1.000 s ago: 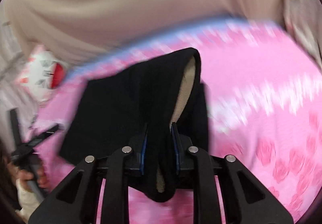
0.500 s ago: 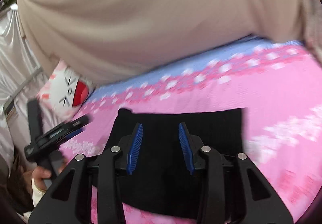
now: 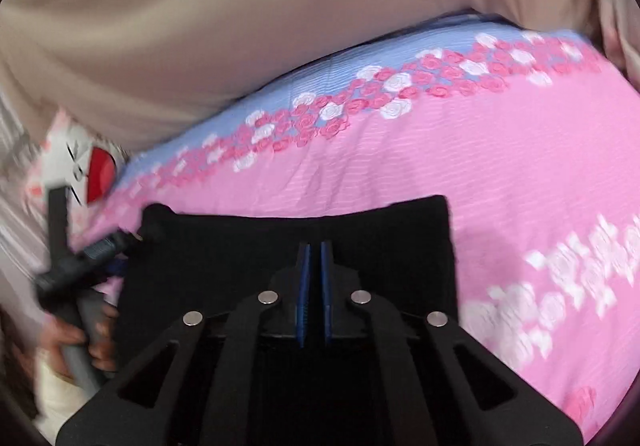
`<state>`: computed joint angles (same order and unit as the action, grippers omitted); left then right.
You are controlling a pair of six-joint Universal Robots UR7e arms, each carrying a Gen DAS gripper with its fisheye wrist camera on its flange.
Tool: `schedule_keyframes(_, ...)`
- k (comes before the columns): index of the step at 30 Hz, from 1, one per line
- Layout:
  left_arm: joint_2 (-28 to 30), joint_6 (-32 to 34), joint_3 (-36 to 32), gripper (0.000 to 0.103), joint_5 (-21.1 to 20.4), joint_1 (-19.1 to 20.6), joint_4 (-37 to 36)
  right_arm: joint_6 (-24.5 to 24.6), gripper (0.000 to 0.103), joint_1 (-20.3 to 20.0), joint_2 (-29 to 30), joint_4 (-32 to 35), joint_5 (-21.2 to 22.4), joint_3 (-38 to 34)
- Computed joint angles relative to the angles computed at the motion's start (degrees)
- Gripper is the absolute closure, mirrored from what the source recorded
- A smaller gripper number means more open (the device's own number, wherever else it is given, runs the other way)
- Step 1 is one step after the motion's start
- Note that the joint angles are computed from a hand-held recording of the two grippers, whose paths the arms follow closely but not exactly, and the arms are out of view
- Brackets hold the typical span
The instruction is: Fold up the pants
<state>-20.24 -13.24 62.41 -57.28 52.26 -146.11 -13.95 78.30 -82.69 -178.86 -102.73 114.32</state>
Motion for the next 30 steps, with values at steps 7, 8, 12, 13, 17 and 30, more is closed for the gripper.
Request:
schedule_keyframes(7,-14.0,7.5,20.9,0.006,0.4,-2.3,-11.9,-12.8,0.046,1.8,-10.5,-16.2,-15.6,15.3)
schedule_keyframes(8,-15.4,7.3,23.4,0.006,1.2,-2.6,-12.4,-14.4,0.046,1.7,-11.1,-18.2,-16.8,17.3)
schedule_keyframes(12,-19.8,2.2,31.0,0.006,-3.3,-1.9,-10.2,-18.8,0.046,1.3,-11.2,-21.0,-18.1,23.5)
schedule_keyframes(13,-20.0,0.9,32.2,0.006,-4.1,-1.7,-9.8,-20.1,0.047,1.7,-10.0,-21.7,-18.7,23.8)
schedule_keyframes(17,-19.1,1.6,34.5,0.006,-0.7,-3.6,-12.3,-20.0,0.048,2.7,-4.2,-18.7,-21.3,20.5)
schedule_keyframes(30,-19.4,6.0,32.6,0.082,-9.1,-4.8,-13.1,-8.0,0.089,2.5,-11.0,-5.2,-10.3,17.8)
